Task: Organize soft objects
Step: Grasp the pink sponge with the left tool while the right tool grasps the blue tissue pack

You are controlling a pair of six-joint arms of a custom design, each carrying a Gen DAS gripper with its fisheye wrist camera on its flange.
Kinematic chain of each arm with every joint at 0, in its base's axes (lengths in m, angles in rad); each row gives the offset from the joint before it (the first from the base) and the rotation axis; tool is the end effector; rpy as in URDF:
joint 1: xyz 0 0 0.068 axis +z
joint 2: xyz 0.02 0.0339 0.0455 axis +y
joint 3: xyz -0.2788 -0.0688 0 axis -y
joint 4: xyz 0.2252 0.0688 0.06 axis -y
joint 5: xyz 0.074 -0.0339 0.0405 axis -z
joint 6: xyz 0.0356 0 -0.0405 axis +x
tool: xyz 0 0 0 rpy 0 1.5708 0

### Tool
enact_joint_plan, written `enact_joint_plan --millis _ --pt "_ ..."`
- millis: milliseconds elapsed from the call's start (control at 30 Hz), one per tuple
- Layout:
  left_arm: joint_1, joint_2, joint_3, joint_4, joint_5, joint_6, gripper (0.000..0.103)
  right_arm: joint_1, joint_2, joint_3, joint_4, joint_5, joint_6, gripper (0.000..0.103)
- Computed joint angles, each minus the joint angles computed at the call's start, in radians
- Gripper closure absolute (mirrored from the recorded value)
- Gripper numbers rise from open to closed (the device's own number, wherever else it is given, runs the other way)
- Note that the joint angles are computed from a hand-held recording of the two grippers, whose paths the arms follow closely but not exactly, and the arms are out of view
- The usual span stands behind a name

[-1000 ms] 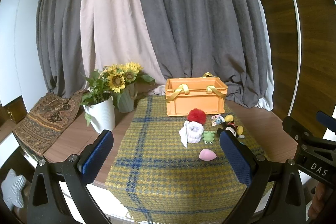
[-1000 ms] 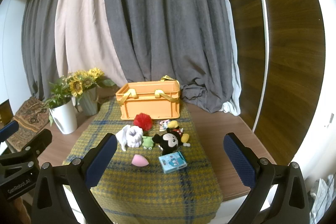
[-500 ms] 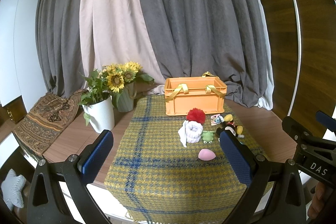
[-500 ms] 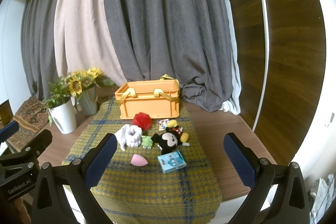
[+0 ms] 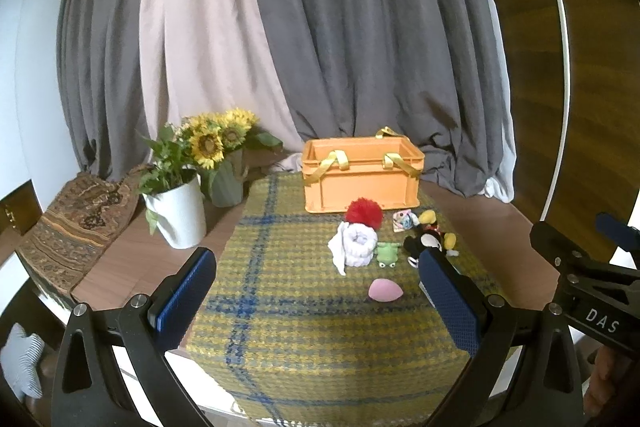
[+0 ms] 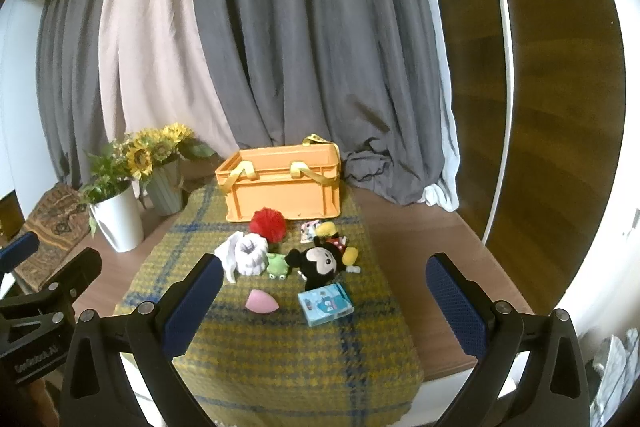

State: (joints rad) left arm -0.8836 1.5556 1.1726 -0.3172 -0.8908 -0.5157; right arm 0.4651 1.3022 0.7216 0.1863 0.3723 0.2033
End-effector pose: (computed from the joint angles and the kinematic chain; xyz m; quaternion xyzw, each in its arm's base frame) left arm 0.2249 -0.2304 0.3017 -0.0289 0.8377 0.0538 0.5427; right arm 0.2437 0.1078 0.2678 -0.0049 0.8240 0.0334 0.5656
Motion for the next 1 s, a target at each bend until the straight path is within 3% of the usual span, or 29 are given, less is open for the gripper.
enact_joint_plan --millis 333,533,700,1000 --pt "0.093 0.133 -0.016 0.124 0.143 0.056 0.000 -0.059 0.157 0.028 0.077 -0.052 -0.011 0.000" --pt "0.132 0.272 -0.021 0.303 0.178 0.173 0.000 -0.130 0.319 0.079 0.136 -0.156 -0.013 0.000" --pt "0.179 0.379 0.001 0.408 0.276 0.263 0.001 -0.171 0.465 0.157 0.162 -0.234 -0.042 0.001" --pt "0.265 0.574 0.140 0.430 0.471 0.342 0.007 -0.203 0.703 0.343 0.096 -0.304 -0.058 0.004"
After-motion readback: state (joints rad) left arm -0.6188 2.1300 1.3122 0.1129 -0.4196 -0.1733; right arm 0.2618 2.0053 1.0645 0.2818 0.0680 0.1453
